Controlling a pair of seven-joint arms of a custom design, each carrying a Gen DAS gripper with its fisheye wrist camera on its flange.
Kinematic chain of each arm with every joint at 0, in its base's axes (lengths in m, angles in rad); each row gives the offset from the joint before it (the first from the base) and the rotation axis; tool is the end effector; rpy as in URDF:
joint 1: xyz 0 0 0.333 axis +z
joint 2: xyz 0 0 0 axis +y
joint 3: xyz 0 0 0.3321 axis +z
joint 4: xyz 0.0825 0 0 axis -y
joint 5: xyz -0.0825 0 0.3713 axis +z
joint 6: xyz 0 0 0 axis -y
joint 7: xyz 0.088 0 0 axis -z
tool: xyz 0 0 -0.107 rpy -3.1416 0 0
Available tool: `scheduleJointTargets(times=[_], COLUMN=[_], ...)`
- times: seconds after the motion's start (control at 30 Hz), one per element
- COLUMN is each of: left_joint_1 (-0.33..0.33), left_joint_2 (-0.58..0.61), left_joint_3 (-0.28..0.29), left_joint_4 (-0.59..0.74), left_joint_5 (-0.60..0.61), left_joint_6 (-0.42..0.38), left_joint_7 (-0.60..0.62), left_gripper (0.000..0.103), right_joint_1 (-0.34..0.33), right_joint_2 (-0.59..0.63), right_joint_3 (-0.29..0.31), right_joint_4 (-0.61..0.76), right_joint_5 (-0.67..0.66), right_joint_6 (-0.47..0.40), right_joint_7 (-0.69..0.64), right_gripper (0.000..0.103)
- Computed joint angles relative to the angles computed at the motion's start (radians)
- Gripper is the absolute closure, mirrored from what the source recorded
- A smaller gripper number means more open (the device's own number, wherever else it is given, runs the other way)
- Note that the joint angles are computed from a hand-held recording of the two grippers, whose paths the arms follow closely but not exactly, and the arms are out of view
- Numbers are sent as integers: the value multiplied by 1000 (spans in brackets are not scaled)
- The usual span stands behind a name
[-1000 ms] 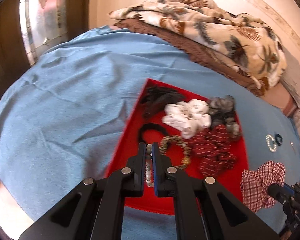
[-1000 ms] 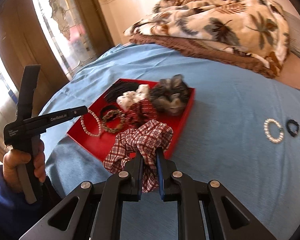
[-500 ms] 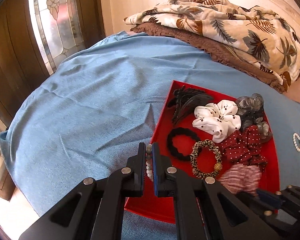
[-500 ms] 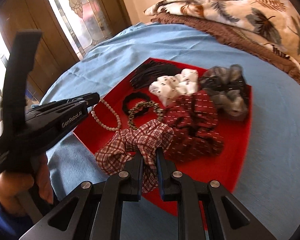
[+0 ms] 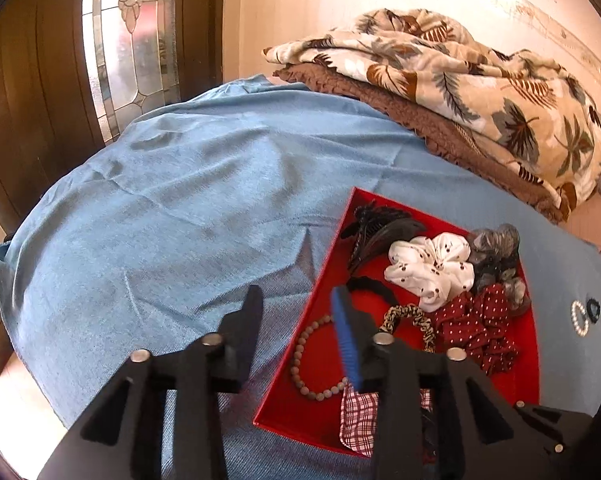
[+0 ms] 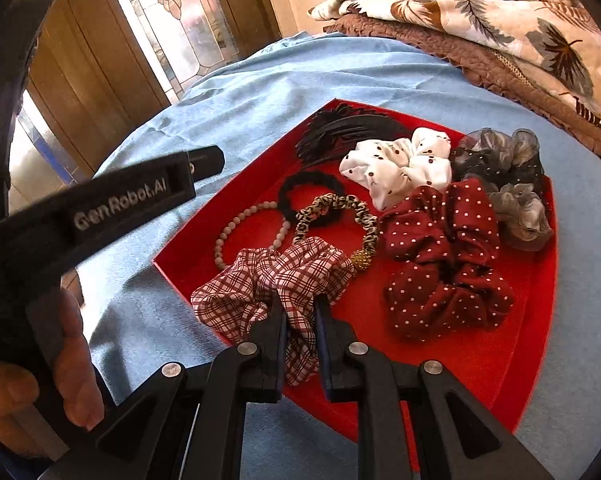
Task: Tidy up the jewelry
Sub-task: 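Lower both held items into the red tray and open both tools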
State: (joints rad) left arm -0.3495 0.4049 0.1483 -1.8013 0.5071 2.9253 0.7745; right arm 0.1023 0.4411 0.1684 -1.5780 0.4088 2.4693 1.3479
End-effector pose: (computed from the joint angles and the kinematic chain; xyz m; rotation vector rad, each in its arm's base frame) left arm 0.6630 -0.1802 0.4237 -1.8764 1.6902 -0.7562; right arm 0.6913 0.1700 0.4568 -1.9741 1.6193 -0.0319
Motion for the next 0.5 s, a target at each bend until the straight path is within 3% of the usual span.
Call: scheduleJointTargets(times=[0.13,0.3,0.5], left_joint_1=[-9,-55,-96], left_joint_2=[-1,-8,-4], left_joint_3=[11,69,113], left_joint_4=[-6,-21,-14], left_joint_5=[1,52,135], left_joint_6=[24,57,50], left_joint_7=[-13,-73,-142], left_gripper=[60,53,52], right_joint_1=[-4,-5,-13], right_joint_2=[-15,-48,-121], right_joint_3=[0,3,8], right_joint_4=[-15,-47,-114], right_joint_5=[9,22,72], right_joint_6=[10,35,63], right_joint_7=[0,-20,-92], right_gripper=[78,66,64])
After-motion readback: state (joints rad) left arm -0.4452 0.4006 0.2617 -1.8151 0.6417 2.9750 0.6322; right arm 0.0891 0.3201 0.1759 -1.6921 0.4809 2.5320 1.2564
